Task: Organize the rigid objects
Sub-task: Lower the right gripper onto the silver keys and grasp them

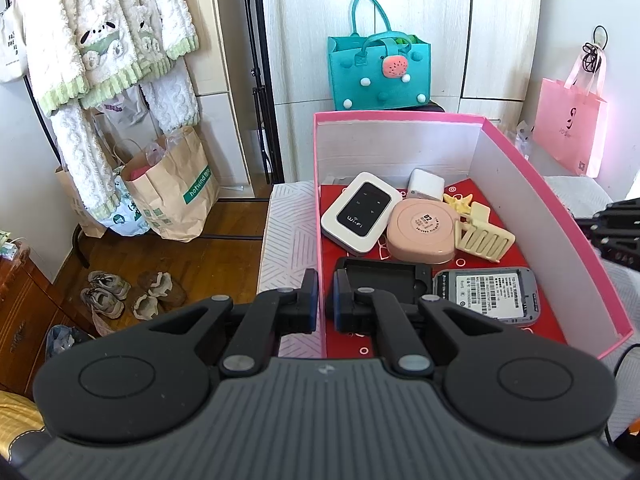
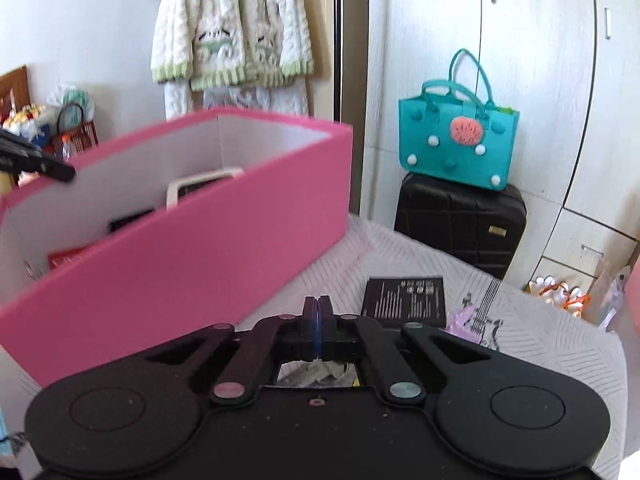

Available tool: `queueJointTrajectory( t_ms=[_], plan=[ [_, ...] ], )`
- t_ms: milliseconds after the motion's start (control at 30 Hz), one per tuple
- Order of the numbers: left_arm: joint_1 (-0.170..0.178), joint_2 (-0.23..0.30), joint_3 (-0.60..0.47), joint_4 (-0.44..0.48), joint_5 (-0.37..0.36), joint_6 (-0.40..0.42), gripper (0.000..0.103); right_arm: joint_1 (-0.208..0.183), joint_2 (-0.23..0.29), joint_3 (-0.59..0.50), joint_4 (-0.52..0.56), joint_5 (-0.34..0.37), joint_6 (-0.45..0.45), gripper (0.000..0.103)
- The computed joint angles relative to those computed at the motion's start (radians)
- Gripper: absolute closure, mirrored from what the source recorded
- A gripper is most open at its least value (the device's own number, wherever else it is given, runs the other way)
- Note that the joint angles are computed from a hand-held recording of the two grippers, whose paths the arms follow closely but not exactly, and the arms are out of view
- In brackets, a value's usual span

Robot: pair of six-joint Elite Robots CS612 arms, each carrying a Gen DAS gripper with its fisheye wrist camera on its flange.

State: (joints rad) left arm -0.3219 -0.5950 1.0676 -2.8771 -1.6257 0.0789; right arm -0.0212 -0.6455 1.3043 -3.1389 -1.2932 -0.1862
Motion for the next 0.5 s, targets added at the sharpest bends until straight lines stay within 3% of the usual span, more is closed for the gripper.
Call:
queueJointTrajectory(
  t_ms=[133,400,500],
  plan=[
    [0.001,0.001,-0.002,0.000,0.000,0.001,0.097,-0.006,-0.014,0.001,0.012,0.042,0.019,0.102],
    [0.000,0.001,-0.002,0.000,0.000,0.004,0.096,-0.005,0.006,-0.028,0.100,-0.029,-0.061,0.093],
    [0.000,0.002,-0.003,0.001,-0.001,0.005,0.095,-0.008,0.015,-0.038,0.136,-0.016,-0.094,0.068]
  ],
)
